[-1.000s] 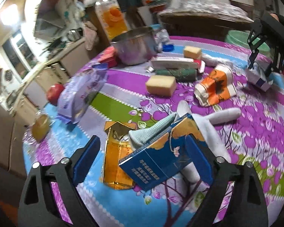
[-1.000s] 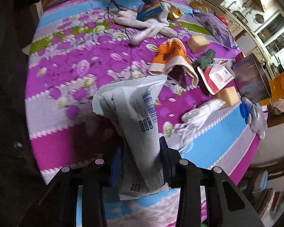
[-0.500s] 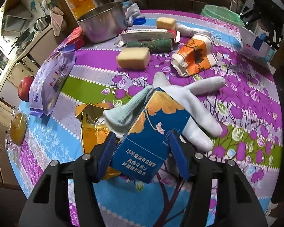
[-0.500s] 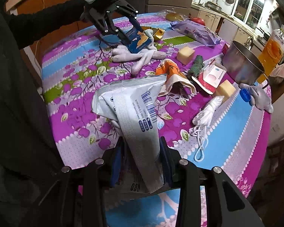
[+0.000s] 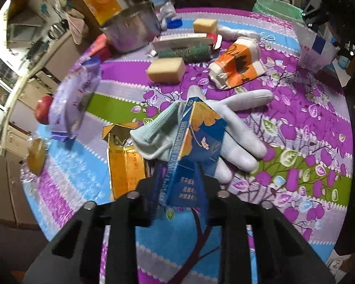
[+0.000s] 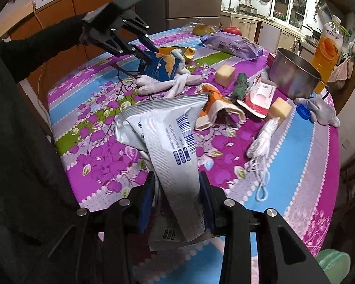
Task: Collect trash
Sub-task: 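Grasp the blue cigarette box with the left tool while the right tool grasps the white plastic bag, then carry the blue box and white bag with both tools over the green bin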
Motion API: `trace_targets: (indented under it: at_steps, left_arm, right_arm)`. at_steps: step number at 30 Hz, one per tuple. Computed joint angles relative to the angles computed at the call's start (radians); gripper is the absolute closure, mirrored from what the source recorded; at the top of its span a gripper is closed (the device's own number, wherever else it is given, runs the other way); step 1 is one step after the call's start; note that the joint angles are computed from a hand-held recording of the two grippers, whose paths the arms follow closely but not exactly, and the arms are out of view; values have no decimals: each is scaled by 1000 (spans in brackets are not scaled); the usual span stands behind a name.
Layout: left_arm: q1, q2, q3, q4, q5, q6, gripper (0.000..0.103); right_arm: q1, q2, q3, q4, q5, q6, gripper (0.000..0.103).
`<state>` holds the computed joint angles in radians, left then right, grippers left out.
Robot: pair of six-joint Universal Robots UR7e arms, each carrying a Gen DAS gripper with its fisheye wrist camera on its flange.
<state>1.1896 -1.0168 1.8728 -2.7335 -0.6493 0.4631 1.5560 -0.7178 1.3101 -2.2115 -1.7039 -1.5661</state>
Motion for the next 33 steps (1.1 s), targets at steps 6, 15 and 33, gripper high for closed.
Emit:
trace_targets:
  at_steps: [6, 15, 33]
  left_arm:
    - [-47, -16, 71, 18, 2, -70, 83]
    - [-42, 41, 69, -84, 73, -96, 90]
    - [-232, -18, 184, 16, 283, -899, 93]
  right_arm:
    - [-8, -22, 42, -3, 27, 11, 65]
    - [-17, -34, 71, -77, 65, 107, 65]
    - [23, -47, 49, -64, 134, 414, 68]
